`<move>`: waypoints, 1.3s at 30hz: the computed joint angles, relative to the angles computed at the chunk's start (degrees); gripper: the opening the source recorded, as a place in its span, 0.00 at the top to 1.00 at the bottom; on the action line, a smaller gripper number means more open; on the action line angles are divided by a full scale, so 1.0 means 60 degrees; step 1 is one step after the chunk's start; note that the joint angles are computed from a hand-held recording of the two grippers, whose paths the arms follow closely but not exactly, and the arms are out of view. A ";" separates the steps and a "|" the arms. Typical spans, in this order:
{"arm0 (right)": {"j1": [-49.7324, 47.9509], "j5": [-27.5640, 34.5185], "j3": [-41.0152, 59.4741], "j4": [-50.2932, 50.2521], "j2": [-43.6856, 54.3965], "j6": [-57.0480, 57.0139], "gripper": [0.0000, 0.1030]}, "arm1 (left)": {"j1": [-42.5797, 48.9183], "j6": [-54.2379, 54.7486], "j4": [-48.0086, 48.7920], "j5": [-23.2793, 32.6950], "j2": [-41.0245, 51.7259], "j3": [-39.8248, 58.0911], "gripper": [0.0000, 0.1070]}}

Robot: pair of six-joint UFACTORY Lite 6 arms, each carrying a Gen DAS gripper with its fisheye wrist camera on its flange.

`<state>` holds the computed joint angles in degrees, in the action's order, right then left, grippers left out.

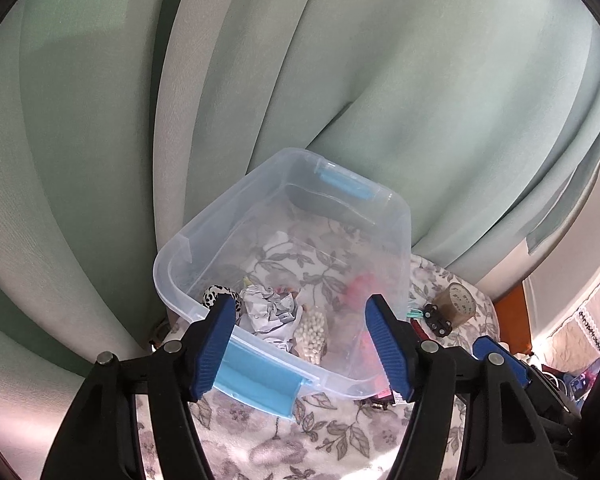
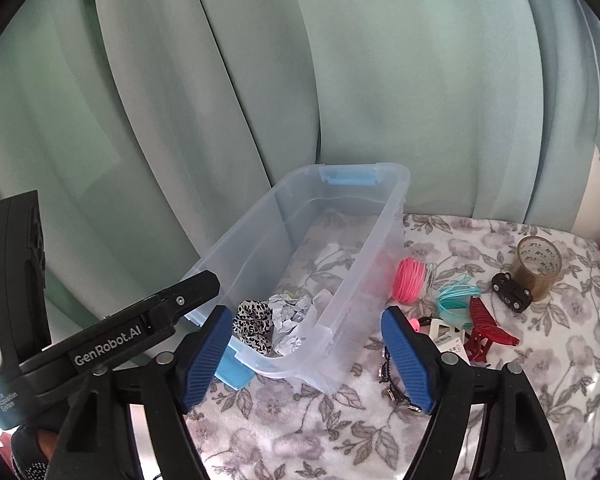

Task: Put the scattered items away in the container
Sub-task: 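Withdraw both grippers and approach the ear-drop box and pink roller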

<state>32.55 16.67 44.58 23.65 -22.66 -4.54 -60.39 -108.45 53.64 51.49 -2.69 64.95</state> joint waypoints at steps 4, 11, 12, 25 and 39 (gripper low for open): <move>-0.0342 0.0207 -0.0510 0.0221 -0.0924 -0.0158 0.13 | -0.0506 -0.0008 0.0131 0.0601 0.0259 0.0506 0.26; -0.1767 0.0879 -0.1511 0.2173 -0.2586 -0.2201 0.03 | -0.1465 0.0274 0.0385 0.1797 0.1478 0.2066 0.18; -0.2158 0.1114 -0.1649 0.2722 -0.2807 -0.2820 0.02 | -0.1624 0.0303 0.0439 0.1934 0.1683 0.2317 0.18; -1.0083 0.6820 -0.2630 0.6624 -0.4085 -0.8983 0.00 | -0.2415 0.1026 0.0666 0.1941 0.4778 0.5826 0.06; -1.3351 0.7661 -0.2651 0.6899 -0.1350 -1.1480 0.00 | -0.1877 0.3732 -0.1741 0.1057 0.8537 0.9862 0.04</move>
<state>-47.56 62.64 28.67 65.04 -30.76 -73.42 -71.65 -86.06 43.19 57.84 48.53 124.13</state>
